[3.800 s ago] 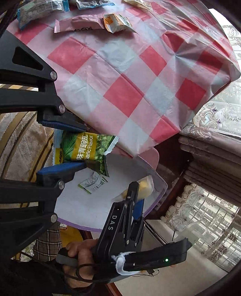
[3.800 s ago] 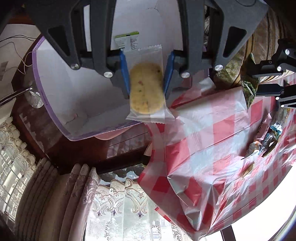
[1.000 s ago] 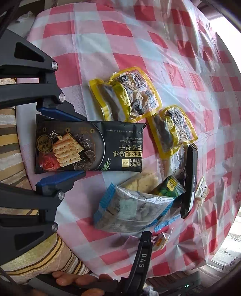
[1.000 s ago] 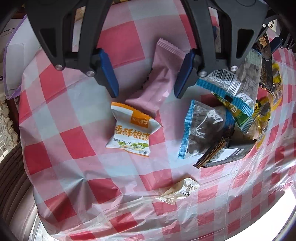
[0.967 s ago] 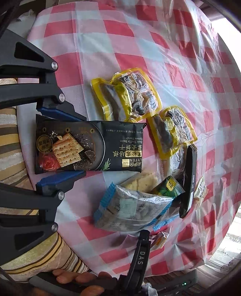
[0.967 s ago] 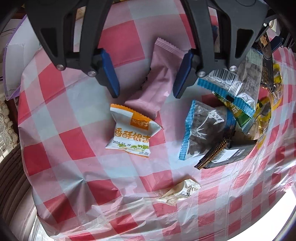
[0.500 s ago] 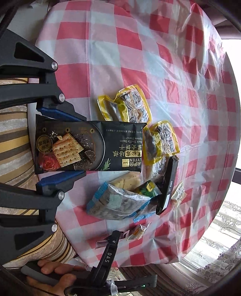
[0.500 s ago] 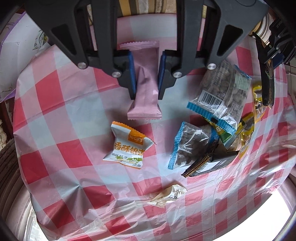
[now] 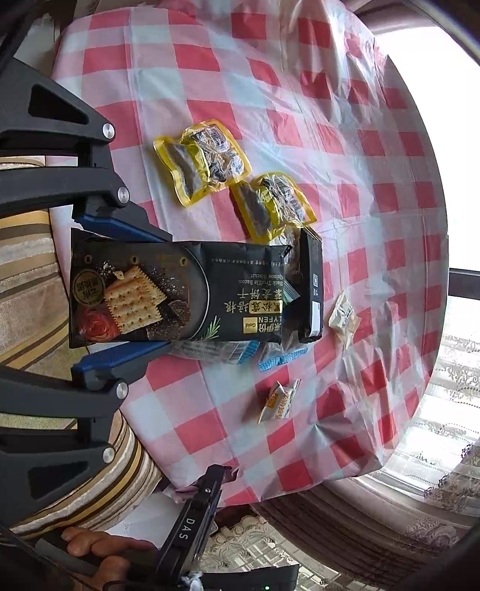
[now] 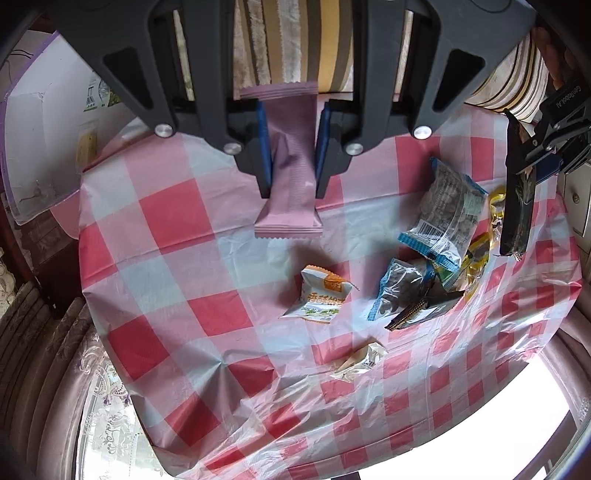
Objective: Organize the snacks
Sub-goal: 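Grasp the pink wrapped bar with the right tool, then carry the cracker package and pink bar into the white box and release both, then move both open tools back over the remaining snacks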
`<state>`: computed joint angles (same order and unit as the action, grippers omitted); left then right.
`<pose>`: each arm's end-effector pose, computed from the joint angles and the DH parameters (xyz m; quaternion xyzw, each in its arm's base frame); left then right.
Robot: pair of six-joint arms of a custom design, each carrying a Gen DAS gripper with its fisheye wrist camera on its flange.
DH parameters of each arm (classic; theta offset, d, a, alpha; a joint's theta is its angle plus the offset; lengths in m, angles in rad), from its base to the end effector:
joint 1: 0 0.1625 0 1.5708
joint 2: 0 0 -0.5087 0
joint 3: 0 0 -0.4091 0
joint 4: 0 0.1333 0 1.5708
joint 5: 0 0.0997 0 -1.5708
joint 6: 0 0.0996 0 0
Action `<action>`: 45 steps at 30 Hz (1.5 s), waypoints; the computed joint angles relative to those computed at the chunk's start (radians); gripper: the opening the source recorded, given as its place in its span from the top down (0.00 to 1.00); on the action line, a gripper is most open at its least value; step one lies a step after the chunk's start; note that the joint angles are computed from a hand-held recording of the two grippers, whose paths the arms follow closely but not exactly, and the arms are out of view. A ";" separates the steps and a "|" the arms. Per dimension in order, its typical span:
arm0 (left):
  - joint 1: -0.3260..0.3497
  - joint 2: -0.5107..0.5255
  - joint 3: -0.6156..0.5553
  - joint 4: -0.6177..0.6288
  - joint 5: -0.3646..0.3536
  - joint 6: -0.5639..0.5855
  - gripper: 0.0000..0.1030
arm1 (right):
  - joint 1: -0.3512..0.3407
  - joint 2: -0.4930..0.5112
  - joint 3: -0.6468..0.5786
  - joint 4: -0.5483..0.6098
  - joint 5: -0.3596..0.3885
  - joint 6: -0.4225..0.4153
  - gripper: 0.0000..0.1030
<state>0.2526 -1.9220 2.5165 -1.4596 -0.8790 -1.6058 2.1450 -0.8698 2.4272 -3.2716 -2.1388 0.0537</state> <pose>-0.1348 -0.2381 0.2880 -0.0106 0.8905 -0.2810 0.3577 0.3082 -0.3297 0.0733 0.2270 -0.9304 0.1517 0.2446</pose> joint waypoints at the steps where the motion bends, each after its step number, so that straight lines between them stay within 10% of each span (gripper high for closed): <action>1: 0.009 0.030 0.001 -0.047 0.006 0.036 0.51 | -0.009 -0.013 0.010 -0.006 -0.001 -0.002 0.76; 16: 0.169 0.652 -0.031 -0.992 -0.114 0.825 0.51 | -0.294 -0.243 0.166 -0.138 -0.102 -0.068 0.76; 24: 0.239 0.967 -0.175 -1.178 -0.309 1.137 0.51 | -0.489 -0.323 0.221 -0.231 -0.145 -0.121 0.76; 39: 0.304 1.086 -0.275 -1.183 -0.348 1.162 0.35 | -0.636 -0.397 0.250 -0.256 -0.090 -0.128 0.67; 45: 0.221 0.981 -0.182 -1.298 -0.124 1.088 0.32 | -0.543 -0.387 0.243 -0.283 -0.111 -0.127 0.55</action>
<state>0.4734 -0.9415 2.3342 -2.7571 -1.0030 -0.5178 1.6016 -1.2571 2.6700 -3.5544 -2.2502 -0.0737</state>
